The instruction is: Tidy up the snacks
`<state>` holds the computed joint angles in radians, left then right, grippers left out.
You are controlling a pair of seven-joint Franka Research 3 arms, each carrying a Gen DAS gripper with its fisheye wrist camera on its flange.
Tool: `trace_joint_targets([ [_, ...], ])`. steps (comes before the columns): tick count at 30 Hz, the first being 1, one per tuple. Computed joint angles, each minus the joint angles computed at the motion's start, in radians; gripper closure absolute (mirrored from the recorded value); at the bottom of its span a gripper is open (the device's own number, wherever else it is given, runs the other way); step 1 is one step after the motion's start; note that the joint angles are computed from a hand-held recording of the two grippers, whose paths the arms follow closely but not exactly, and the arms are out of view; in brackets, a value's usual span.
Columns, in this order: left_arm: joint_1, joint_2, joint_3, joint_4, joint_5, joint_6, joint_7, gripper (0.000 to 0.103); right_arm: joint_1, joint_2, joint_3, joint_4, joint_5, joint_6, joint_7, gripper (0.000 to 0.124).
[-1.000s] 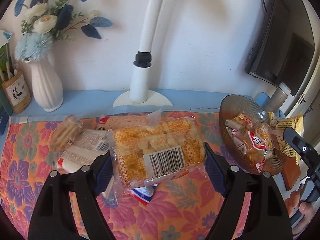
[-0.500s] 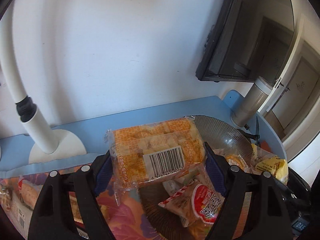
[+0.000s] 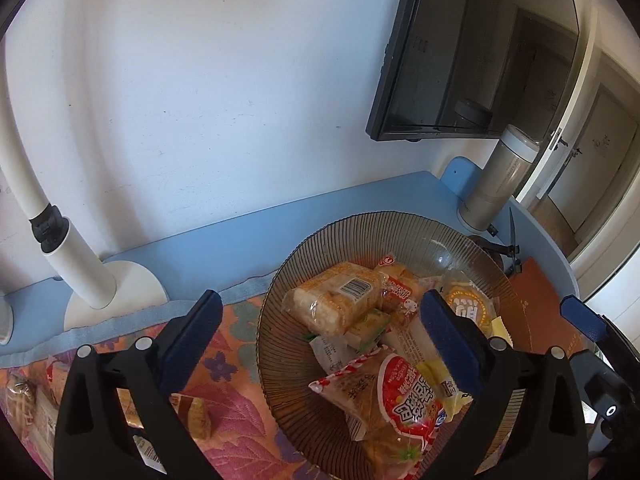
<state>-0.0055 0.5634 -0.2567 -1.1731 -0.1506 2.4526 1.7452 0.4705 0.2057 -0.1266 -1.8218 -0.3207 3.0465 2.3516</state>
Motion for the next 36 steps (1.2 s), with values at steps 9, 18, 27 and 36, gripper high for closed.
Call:
trace_joint_targets([
  [9,0.086,-0.292,0.040,-0.399,-0.057,0.159,0.030,0.005,0.031,-0.026,0.044,0.017,-0.015,-0.030,0.076,0.024],
  [18,0.132,-0.592,0.178,-0.813,-0.075,0.282,0.033,0.005,0.092,0.040,0.125,0.105,-0.002,-0.137,0.051,0.024],
  [27,0.161,-0.713,0.323,-1.140,-0.064,0.333,0.078,0.005,0.278,0.305,0.062,0.388,-0.161,-0.526,0.061,0.024],
  [36,0.263,-0.648,0.287,-1.195,0.212,0.446,-0.183,0.005,0.250,0.338,0.069,0.352,-0.141,-0.515,0.051,0.024],
])
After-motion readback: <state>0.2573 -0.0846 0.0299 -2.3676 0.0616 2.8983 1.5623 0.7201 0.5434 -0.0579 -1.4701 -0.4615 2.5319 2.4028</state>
